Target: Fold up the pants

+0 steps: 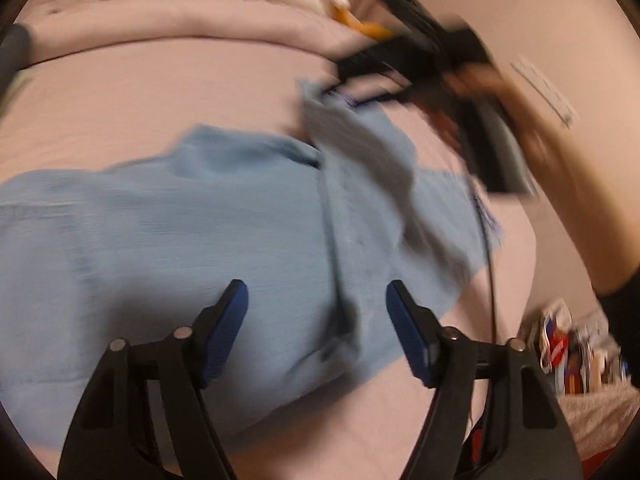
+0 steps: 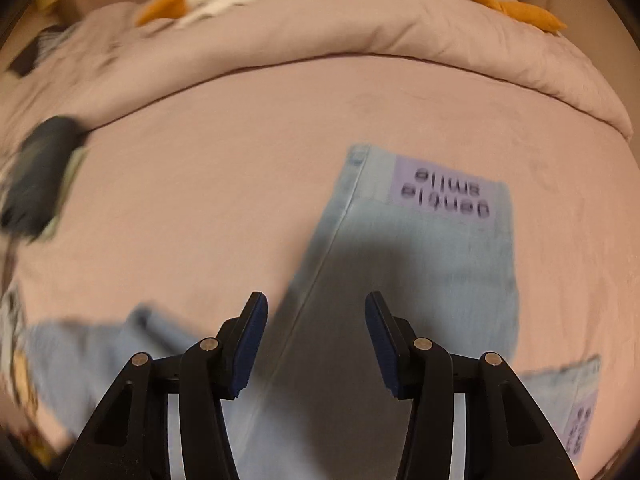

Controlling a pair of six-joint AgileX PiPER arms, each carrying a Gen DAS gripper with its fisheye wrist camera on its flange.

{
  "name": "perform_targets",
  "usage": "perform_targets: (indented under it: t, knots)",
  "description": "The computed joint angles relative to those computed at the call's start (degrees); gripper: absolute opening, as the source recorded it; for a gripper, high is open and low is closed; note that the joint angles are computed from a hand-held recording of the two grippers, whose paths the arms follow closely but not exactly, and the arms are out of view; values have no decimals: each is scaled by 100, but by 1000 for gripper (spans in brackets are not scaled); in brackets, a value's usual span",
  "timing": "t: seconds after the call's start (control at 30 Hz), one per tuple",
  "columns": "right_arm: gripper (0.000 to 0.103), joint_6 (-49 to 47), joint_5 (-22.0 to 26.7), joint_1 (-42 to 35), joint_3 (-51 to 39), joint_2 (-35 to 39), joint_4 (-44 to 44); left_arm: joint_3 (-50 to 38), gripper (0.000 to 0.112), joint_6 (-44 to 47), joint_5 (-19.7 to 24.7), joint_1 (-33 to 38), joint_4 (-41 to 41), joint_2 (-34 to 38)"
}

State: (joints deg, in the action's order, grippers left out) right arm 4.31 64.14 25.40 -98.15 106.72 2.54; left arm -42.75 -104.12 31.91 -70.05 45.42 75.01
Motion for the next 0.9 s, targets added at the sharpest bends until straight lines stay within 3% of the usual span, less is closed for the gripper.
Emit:
perform_targets:
  t: [0.07, 0.17, 0.23, 0.27, 0.33, 0.47, 0.53, 0.6, 0.73, 0.83, 0.9]
  knots:
    - [50, 286, 199, 88, -497, 439, -195, -180, 58, 537, -206, 185, -235, 325]
    - [50, 527, 372, 195, -1022, 958, -547, -446, 40, 1303, -407, 331, -645, 715]
    - [31, 671, 369, 296, -1054, 1126, -785, -653, 29, 1538, -135, 227, -629, 924]
    - [30, 685, 252, 323, -947, 1114, -836, -766, 22, 1683, -14, 200, -652, 1034]
    - [7, 691, -177, 299, -540, 890, -792, -843, 14, 1589, 12, 161, -629, 1113]
    - [6, 410, -976, -287, 452, -16, 114, -846, 13, 1214, 309, -88, -314, 1096]
    - [6, -320, -1460, -862, 1212, -860, 1132, -871, 13, 1131, 374, -158, -267, 1124]
    - [6, -1328, -1534, -1577, 1832, -1637, 2247, -946, 12, 1123, 461, -222, -258, 1196]
    - [6, -3142, -825, -3660, 2995, -3128, 4248, -1328, 12, 1427, 839, -422, -367, 1426]
    - [6, -4187, -89, -5331, 3854, -3628, 4862, -1700, 12, 1795, 1094, -495, -581, 1770]
    - [6, -4879, 342, -6252, 4361, -3606, 5221, -1533, 12, 1952, 1224, -484, -632, 1576]
